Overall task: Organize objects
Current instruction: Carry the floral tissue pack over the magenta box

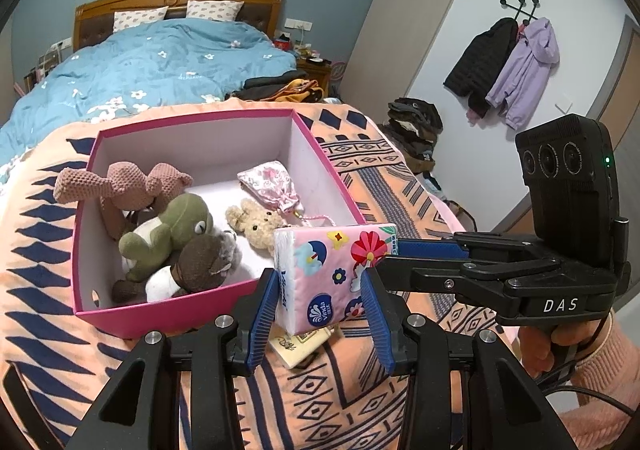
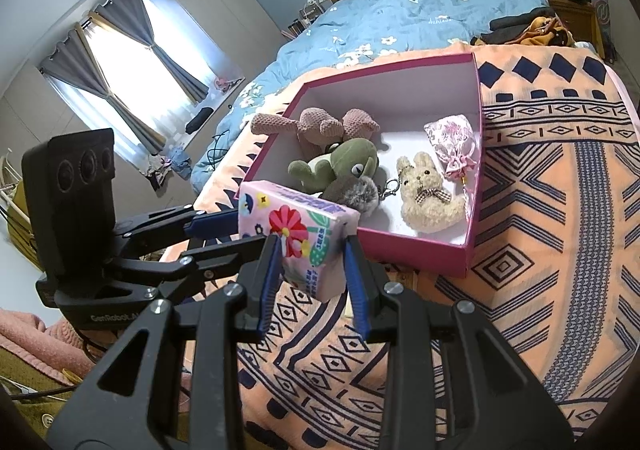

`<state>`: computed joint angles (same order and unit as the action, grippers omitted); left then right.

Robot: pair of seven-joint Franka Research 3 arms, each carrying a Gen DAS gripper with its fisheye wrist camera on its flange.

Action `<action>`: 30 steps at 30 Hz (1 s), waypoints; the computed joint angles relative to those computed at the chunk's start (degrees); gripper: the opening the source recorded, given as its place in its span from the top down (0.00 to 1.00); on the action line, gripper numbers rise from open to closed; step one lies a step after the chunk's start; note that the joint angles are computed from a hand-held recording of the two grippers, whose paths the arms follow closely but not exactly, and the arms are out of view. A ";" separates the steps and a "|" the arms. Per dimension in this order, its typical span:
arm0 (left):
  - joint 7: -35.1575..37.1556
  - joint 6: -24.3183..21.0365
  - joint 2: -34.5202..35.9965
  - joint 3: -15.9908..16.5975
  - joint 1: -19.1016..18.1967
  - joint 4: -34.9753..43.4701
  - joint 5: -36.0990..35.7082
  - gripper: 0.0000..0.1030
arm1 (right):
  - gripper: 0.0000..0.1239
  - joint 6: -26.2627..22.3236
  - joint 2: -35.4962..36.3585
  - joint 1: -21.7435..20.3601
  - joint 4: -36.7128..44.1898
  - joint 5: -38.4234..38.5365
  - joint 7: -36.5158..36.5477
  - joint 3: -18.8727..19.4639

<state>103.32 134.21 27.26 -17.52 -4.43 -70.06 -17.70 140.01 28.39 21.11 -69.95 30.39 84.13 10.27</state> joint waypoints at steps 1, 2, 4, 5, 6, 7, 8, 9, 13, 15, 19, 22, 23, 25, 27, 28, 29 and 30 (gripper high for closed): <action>-0.17 -0.10 0.16 0.10 -0.14 0.29 0.25 0.59 | 0.72 -0.11 0.09 -0.09 0.16 0.11 -0.09 0.04; -0.23 -0.08 0.18 0.14 -0.19 0.33 0.38 0.59 | 0.72 -0.14 0.15 -0.16 0.24 0.26 -0.16 0.08; -0.48 0.08 0.23 0.23 -0.29 0.37 0.64 0.59 | 0.72 -0.37 0.43 -0.40 0.61 0.70 -0.55 0.30; -0.76 0.00 0.35 0.29 -0.37 0.59 0.79 0.59 | 0.72 -0.46 0.50 -0.45 0.73 0.80 -0.77 0.34; -1.32 0.02 0.44 0.47 -0.58 0.74 1.15 0.59 | 0.72 -0.59 0.72 -0.49 1.06 0.86 -1.05 0.38; -1.58 0.10 0.39 0.56 -0.66 0.67 1.43 0.59 | 0.72 -0.73 1.00 -0.64 1.43 1.10 -1.49 0.52; -2.02 0.09 0.42 0.71 -0.85 0.78 1.86 0.59 | 0.72 -0.78 1.12 -0.81 1.60 1.48 -1.84 0.68; -2.50 0.03 0.54 0.86 -1.03 1.05 2.31 0.59 | 0.72 -0.81 1.28 -0.94 1.80 1.83 -2.17 0.81; -3.36 -0.11 1.03 0.90 -1.12 1.79 3.02 0.59 | 0.72 -1.44 2.27 -1.31 3.33 2.67 -3.48 1.14; -4.03 -0.13 1.32 0.93 -1.22 2.16 3.30 0.59 | 0.72 -1.93 2.74 -1.50 4.05 3.03 -4.07 1.25; -5.21 -0.12 1.75 1.16 -1.45 2.69 4.29 0.59 | 0.72 -3.37 4.15 -1.74 6.15 3.39 -4.94 1.37; -5.12 -0.68 2.48 0.96 -1.22 3.71 4.39 0.59 | 0.72 -3.81 4.93 -1.53 7.40 3.17 -4.84 1.21; -5.04 -1.00 2.76 0.95 -1.24 4.18 4.55 0.59 | 0.72 -3.91 5.22 -1.43 7.83 3.06 -4.56 1.14; -4.60 -1.89 3.49 0.71 -1.00 5.47 4.35 0.59 | 0.72 -4.11 5.83 -1.15 8.81 2.57 -3.79 0.87; -4.00 -2.70 4.54 0.50 -0.83 7.11 4.11 0.59 | 0.72 -4.08 6.19 -0.99 9.38 2.22 -3.23 0.78; -3.89 -3.08 5.05 0.49 -0.87 7.90 4.12 0.59 | 0.72 -4.27 6.55 -0.85 9.99 1.83 -2.79 0.62; -3.78 -3.45 5.60 0.51 -0.94 8.74 4.19 0.59 | 0.72 -4.53 7.02 -0.76 10.75 1.50 -2.40 0.53; -3.69 -3.84 6.23 0.53 -1.03 9.70 4.29 0.59 | 0.72 -4.83 7.47 -0.71 11.48 1.21 -2.01 0.46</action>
<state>99.63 130.37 33.49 -16.99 -5.46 -60.37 -13.41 135.18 35.87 20.40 -58.47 31.60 82.12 10.73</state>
